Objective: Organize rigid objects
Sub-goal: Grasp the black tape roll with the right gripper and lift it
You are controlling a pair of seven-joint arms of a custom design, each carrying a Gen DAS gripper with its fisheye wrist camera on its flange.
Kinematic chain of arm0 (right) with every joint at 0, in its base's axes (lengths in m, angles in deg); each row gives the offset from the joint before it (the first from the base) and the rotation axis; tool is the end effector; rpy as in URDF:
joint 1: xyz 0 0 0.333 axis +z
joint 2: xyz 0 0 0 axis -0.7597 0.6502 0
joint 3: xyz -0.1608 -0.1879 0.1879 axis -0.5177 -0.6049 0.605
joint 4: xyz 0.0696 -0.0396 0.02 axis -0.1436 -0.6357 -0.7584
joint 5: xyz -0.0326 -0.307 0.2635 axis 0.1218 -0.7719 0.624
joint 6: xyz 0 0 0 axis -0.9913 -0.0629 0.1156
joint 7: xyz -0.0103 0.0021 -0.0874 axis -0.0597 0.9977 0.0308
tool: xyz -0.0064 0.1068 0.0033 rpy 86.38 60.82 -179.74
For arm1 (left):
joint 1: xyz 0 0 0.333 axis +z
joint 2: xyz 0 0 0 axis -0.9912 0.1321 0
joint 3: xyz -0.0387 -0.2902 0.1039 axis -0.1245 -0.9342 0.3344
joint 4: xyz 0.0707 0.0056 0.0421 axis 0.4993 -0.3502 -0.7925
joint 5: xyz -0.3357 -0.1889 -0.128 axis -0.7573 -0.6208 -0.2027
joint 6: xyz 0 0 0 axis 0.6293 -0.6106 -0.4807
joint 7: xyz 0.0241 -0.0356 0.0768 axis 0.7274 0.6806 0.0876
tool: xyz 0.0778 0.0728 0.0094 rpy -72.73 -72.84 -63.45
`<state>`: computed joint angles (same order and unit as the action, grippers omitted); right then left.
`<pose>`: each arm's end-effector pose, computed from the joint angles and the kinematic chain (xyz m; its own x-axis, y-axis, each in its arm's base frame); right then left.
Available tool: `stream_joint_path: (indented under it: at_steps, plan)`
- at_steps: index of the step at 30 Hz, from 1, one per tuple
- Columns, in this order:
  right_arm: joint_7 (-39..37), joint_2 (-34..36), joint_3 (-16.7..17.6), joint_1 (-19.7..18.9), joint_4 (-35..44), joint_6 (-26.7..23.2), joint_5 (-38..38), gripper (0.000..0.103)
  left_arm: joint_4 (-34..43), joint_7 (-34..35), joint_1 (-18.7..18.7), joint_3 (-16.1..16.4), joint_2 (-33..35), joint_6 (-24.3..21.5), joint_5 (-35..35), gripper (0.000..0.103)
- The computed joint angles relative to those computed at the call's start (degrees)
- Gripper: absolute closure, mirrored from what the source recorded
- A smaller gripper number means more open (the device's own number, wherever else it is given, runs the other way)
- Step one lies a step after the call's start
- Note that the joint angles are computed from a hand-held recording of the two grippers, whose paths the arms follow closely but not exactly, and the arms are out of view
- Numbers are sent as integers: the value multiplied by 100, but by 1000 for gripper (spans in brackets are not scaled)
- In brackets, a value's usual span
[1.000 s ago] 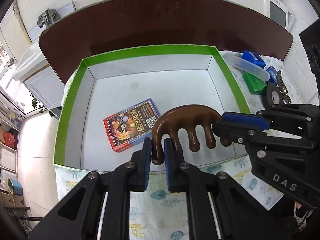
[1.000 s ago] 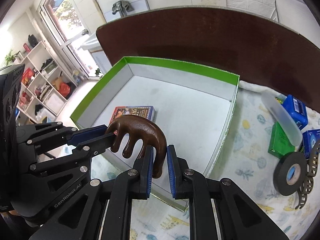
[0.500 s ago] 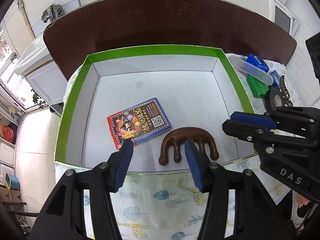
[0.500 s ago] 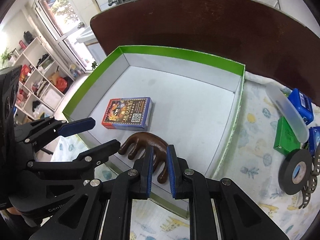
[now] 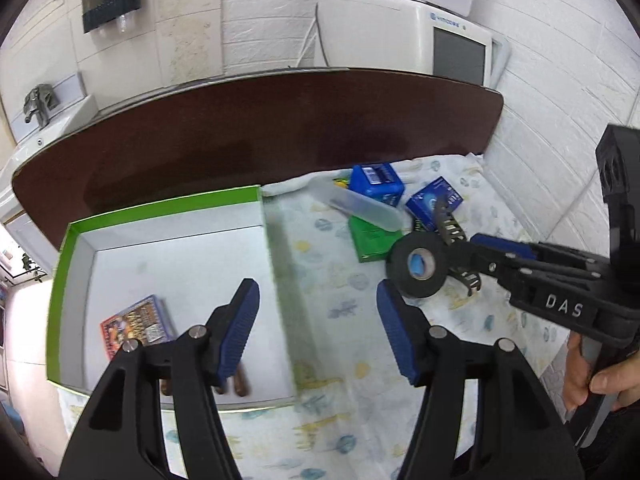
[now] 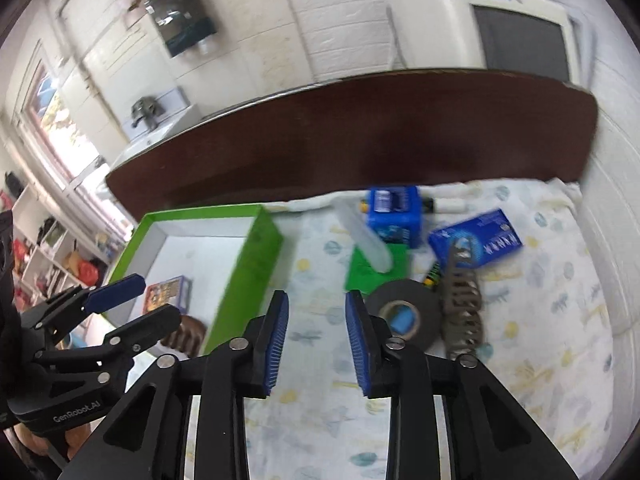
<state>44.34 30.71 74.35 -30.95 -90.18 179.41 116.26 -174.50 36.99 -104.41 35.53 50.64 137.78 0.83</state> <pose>0.4627 0.1781 0.5727 0.4987 -0.8190 -0.2837 -0.7660 -0.2634 -0.5864 0.3634 -0.3623 0.5885 0.1219 -0.9874 0.1011 -0.7628 -0.1584 -0.6269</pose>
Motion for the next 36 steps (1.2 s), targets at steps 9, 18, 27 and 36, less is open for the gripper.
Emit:
stream_joint_path:
  at_steps: [9, 18, 27, 36]
  plan:
    - [187, 422, -482, -435, -360, -799, 836, 69, 989, 47, -197, 82, 1574, 82, -143, 55]
    - [373, 863, -310, -608, -178, -210, 1045, 69, 1459, 142, -274, 301, 2196, 135, -260, 55]
    - [-195, 1228, -316, -587, 404, -658, 1131, 69, 1272, 458, -217, 403, 2292, 672, -735, 73]
    - [-672, 1158, -233, -603, 420, -848, 1281, 75, 1018, 303, -254, 341, 2002, 724, -640, 77]
